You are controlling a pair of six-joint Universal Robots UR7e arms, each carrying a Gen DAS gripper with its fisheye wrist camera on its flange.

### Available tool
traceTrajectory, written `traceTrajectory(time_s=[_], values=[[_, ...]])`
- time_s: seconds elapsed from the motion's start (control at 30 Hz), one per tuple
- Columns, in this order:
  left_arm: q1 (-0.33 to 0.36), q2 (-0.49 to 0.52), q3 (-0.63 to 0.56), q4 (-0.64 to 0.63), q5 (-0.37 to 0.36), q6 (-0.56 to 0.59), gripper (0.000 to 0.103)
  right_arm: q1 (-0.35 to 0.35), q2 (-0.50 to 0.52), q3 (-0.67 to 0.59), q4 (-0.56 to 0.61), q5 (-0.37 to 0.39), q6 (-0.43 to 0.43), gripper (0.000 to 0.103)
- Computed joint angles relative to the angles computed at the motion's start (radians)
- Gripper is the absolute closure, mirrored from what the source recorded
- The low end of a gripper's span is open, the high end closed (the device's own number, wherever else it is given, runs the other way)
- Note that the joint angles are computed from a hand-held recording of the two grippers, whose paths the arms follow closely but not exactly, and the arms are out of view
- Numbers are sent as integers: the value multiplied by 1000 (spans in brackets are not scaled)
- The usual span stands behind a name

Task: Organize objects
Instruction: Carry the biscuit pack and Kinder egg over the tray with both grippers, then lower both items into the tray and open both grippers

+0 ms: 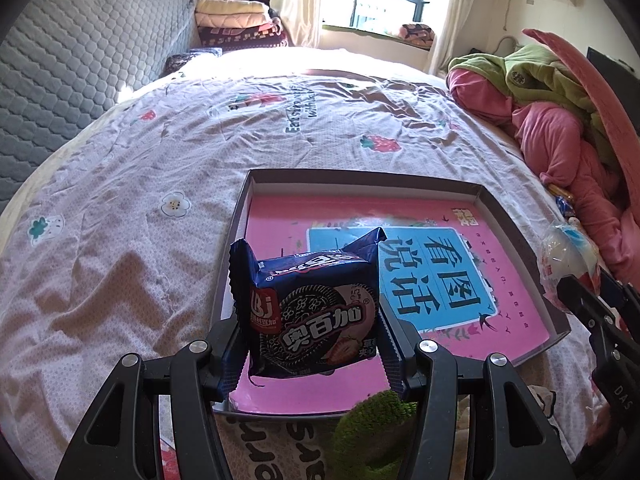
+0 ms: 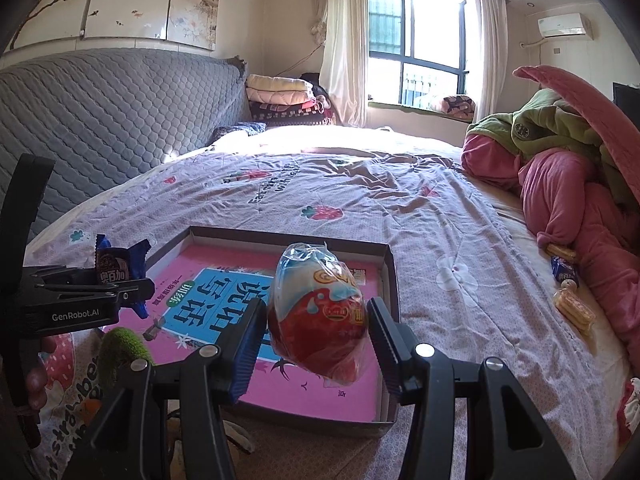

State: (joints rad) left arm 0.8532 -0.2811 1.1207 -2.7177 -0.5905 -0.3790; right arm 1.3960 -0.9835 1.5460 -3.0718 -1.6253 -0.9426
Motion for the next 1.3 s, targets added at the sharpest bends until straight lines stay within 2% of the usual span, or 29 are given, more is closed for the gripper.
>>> traceTrajectory(time_s=[0.57,1.03,1.3], values=[[24,22,-27,75,-30,-29,44,-25,35,-85,176,-58,98,50],[33,40,-68,119,-46,-14,43,-15,58,-74,108,-107,24,50],[34,38,-64,140,-52,-12,43,-15,65,-81,111,-115,25,50]])
